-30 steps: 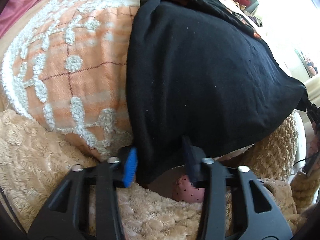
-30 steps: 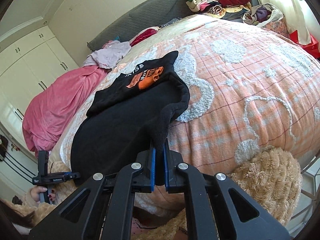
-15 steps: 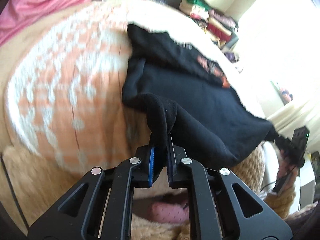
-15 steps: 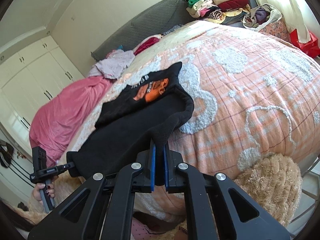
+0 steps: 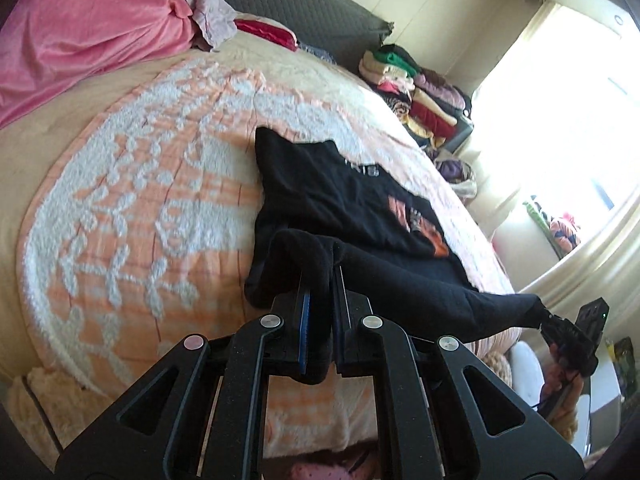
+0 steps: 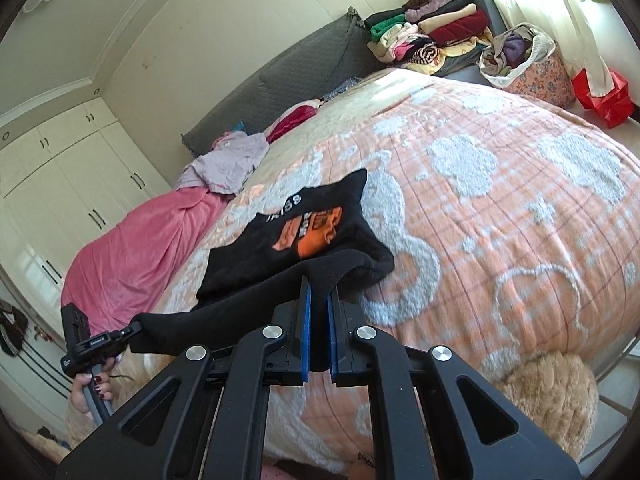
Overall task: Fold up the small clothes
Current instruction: 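Lift the hem with both grippers and fold it toward the collar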
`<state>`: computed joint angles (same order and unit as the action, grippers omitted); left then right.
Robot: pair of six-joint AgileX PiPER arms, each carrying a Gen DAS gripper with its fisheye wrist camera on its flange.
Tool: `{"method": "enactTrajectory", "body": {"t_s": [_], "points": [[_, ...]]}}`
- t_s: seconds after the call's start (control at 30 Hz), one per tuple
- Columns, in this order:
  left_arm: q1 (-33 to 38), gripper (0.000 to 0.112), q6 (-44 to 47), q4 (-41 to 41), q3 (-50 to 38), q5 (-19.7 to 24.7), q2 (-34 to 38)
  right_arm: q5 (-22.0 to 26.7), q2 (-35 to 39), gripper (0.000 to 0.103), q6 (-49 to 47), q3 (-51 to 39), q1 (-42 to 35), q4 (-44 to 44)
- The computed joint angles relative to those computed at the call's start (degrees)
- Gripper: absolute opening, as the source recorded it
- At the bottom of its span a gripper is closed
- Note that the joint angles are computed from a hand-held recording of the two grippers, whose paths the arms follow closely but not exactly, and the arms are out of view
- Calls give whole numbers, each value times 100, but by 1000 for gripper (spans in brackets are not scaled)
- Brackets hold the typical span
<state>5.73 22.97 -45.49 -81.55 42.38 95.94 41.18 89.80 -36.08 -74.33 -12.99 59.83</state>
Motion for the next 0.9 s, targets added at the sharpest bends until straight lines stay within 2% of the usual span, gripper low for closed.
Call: {"method": "enactTrajectory", "body": {"t_s": [0.33, 0.5, 0.9], "points": [[-54, 3, -358, 305, -678, -244, 305, -381, 501, 6, 661, -1023, 433, -769], [-103, 3, -608, 480, -1108, -307, 512, -392, 800, 6, 922, -1561, 525, -1048], [-212, 3, -1169, 931, -2163, -153, 1110, -305, 1374, 6, 1551, -2542, 677, -1701]]}}
